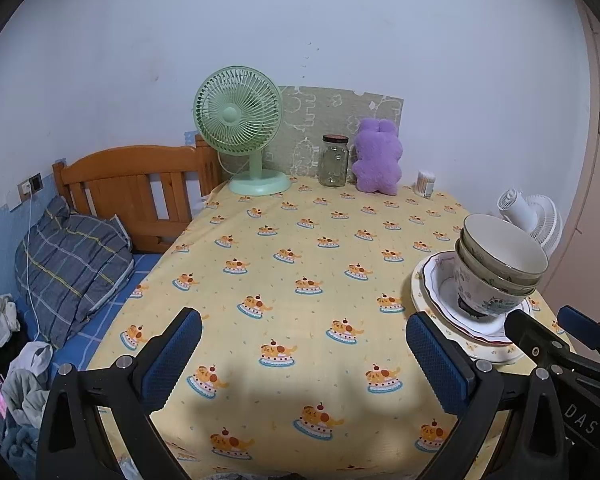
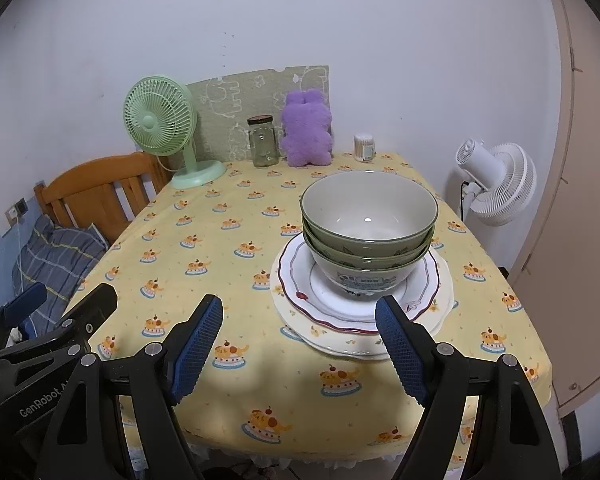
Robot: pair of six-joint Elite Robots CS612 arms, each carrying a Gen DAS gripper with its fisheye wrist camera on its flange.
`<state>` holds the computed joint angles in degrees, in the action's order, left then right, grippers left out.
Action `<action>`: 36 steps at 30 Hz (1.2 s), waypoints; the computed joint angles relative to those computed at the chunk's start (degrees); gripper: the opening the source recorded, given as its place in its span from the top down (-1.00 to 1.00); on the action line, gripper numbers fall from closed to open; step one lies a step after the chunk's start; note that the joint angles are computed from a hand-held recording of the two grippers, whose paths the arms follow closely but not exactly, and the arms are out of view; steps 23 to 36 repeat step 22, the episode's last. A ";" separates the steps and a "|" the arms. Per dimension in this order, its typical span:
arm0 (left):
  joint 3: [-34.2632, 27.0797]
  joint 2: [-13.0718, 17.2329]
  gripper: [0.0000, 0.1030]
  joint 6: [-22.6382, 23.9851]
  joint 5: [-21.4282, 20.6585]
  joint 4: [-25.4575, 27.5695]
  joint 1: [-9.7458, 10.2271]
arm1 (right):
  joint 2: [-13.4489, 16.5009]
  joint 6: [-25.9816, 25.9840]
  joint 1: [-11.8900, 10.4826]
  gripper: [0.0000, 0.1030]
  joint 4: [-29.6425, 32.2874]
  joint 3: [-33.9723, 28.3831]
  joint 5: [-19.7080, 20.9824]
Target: Organize plates and bowls
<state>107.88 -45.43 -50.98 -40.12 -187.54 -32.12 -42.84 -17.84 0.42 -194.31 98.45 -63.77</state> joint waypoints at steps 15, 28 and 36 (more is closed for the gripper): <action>-0.45 0.18 -0.99 0.93 -0.04 0.36 -0.29 | 0.06 0.65 -0.23 -0.58 0.89 -0.50 -0.80; -0.25 0.08 -1.00 1.49 -0.26 -0.26 -0.36 | 0.06 0.69 -0.26 -0.58 1.07 -0.55 -0.82; -0.25 0.08 -1.00 1.49 -0.26 -0.26 -0.36 | 0.06 0.69 -0.26 -0.58 1.07 -0.55 -0.82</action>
